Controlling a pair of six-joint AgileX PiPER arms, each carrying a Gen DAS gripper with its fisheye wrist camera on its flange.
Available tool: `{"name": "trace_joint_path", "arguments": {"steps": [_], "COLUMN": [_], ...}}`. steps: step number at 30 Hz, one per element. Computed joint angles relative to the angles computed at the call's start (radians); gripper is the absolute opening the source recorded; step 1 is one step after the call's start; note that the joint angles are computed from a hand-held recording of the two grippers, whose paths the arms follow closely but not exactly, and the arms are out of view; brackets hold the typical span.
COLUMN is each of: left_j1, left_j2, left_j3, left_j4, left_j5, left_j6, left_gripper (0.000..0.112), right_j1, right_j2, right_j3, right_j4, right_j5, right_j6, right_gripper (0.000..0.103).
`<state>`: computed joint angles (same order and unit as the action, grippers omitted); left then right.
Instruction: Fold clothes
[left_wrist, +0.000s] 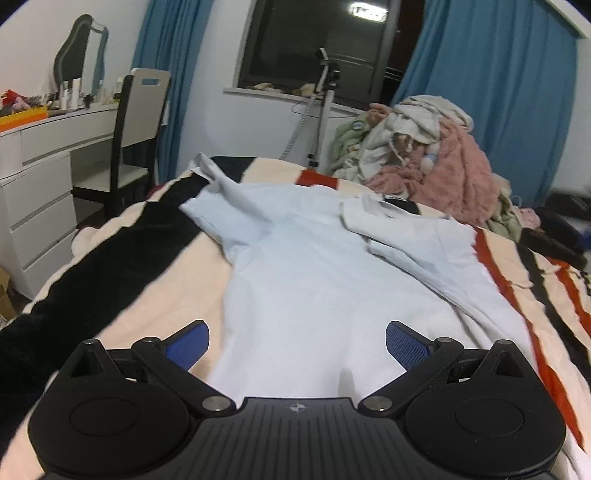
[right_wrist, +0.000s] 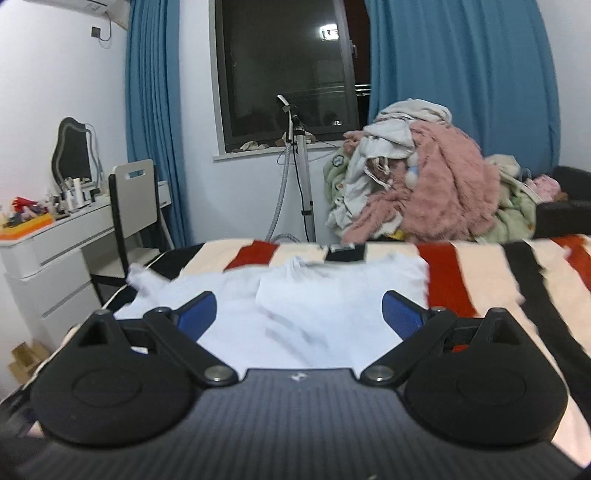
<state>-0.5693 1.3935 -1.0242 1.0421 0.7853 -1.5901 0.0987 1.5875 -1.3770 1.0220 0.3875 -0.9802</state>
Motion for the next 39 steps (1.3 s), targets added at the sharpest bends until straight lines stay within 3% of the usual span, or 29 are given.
{"name": "trace_joint_path", "arguments": {"steps": [4, 8, 11, 12, 15, 22, 25, 27, 30, 33, 36, 37, 39], "left_j1": [-0.136, -0.293, -0.405, -0.439, -0.515, -0.577, -0.578, -0.576, -0.576, -0.567, -0.555, -0.554, -0.561], "left_j2": [-0.028, -0.046, -0.031, -0.018, 0.032, 0.183, 0.271, 0.333, 0.456, 0.595, 0.728, 0.767, 0.805], "left_j3": [-0.002, -0.007, -0.014, -0.019, -0.043, -0.185, -0.285, -0.352, -0.486, -0.650, -0.802, -0.849, -0.886], "left_j4": [-0.001, -0.002, 0.030, 0.043, 0.070, -0.011, -0.069, -0.109, -0.191, -0.335, -0.456, -0.468, -0.412], "left_j5": [0.085, 0.186, 0.248, 0.269, 0.301, 0.149, 0.030, -0.055, -0.122, -0.122, -0.068, -0.037, 0.012], "left_j6": [-0.025, -0.082, -0.127, -0.135, -0.149, -0.102, -0.051, -0.014, 0.108, 0.298, 0.454, 0.478, 0.439], "left_gripper": [0.102, 0.101, 0.100, 0.095, 0.086, 0.054, 0.041, 0.038, 0.038, 0.039, 0.039, 0.035, 0.009], "right_j1": [-0.145, -0.343, -0.451, -0.477, -0.550, -0.848, -0.934, -0.965, -0.985, -1.001, -0.974, -0.964, -0.946], "right_j2": [-0.297, -0.488, -0.532, -0.532, -0.526, -0.394, -0.326, -0.292, -0.253, -0.234, -0.213, -0.207, -0.199], "right_j3": [0.334, 0.530, 0.585, 0.586, 0.565, 0.461, 0.426, 0.416, 0.406, 0.408, 0.402, 0.400, 0.398], "right_j4": [0.162, 0.237, 0.264, 0.275, 0.329, 0.473, 0.504, 0.525, 0.549, 0.554, 0.550, 0.547, 0.535], "right_j5": [0.062, 0.250, 0.368, 0.401, 0.442, 0.559, 0.578, 0.592, 0.601, 0.622, 0.592, 0.580, 0.555], "right_j6": [-0.211, -0.279, -0.339, -0.360, -0.371, -0.302, -0.287, -0.288, -0.275, -0.294, -0.324, -0.332, -0.339], "right_gripper": [0.098, 0.098, 0.098, 0.098, 0.098, 0.098, 0.098, 0.098, 0.098, 0.098, 0.098, 0.098, 0.098]}}
